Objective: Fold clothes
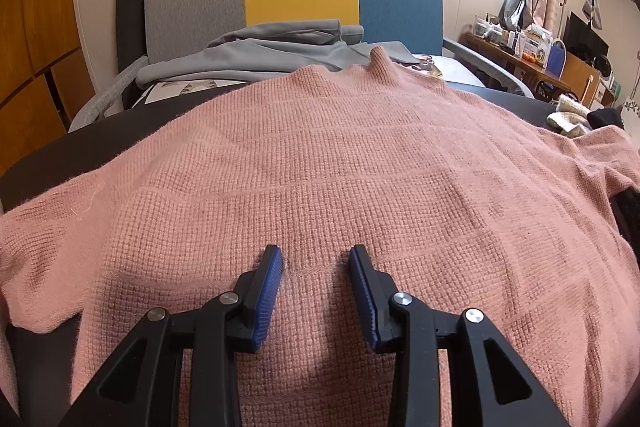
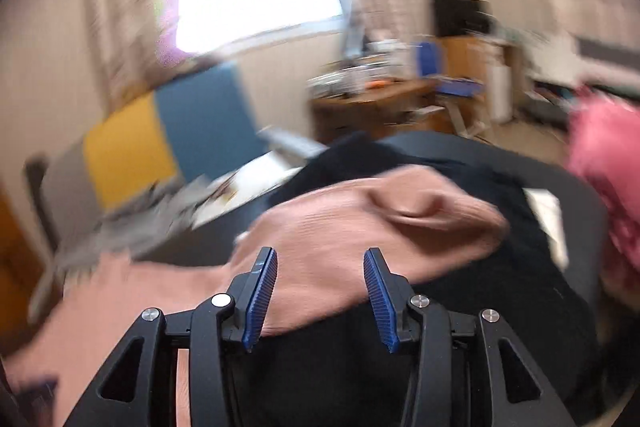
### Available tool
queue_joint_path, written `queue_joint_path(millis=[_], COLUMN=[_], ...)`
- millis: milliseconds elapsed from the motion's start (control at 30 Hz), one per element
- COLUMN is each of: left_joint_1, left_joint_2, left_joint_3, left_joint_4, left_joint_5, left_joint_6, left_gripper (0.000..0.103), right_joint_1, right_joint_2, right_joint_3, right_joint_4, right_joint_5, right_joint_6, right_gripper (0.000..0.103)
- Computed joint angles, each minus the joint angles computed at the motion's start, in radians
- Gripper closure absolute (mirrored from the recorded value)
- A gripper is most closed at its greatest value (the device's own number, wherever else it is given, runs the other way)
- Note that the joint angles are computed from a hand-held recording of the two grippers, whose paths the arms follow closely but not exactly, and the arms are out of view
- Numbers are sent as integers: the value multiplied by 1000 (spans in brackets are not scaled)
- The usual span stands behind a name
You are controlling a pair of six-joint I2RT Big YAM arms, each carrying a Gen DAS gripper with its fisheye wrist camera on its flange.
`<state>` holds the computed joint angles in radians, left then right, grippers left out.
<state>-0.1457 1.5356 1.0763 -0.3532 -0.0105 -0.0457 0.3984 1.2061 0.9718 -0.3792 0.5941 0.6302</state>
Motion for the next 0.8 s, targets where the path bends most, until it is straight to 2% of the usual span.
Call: queue_joint_path(millis=[100, 200, 233, 300, 367, 467, 500, 567, 633, 767, 800], left_joint_1=[8, 5, 3, 2, 0, -4, -6, -10, -12, -3, 4], left_joint_2=[-1, -1, -1, -1, 0, 0, 0, 1, 2, 2, 0], left_joint_3=[-2, -3, -3, -4, -4, -6, -6, -5, -3, 8, 12], left_joint_4=[2, 3, 4, 5, 6, 9, 10, 10, 8, -14, -26], left_joint_5=[19, 9, 5, 1, -5, -17, -22, -31, -37, -14, 4], left_joint_6=[-6, -2, -1, 1, 3, 7, 8, 10, 13, 8, 3], left_gripper=[67, 67, 67, 67, 67, 67, 67, 66, 66, 67, 67], right_joint_1=[-103, -229, -262, -325, -382, -451, -455, -386, -294, -47, 9], right_joint_2=[59, 86, 91, 83, 63, 23, -7, -44, -57, 59, 105], right_joint_3=[41, 66, 72, 85, 80, 55, 34, 0, -25, 16, 45], right_joint_4=[-38, -92, -101, -143, -183, -231, -223, -155, -61, 130, 146], right_joint_5=[-191, -320, -316, -226, -178, -165, -171, -141, -118, -180, -215], right_joint_6=[5, 37, 31, 41, 97, 194, 209, 182, 128, 13, -13], right_gripper=[57, 66, 67, 65, 64, 63, 63, 63, 58, 52, 49])
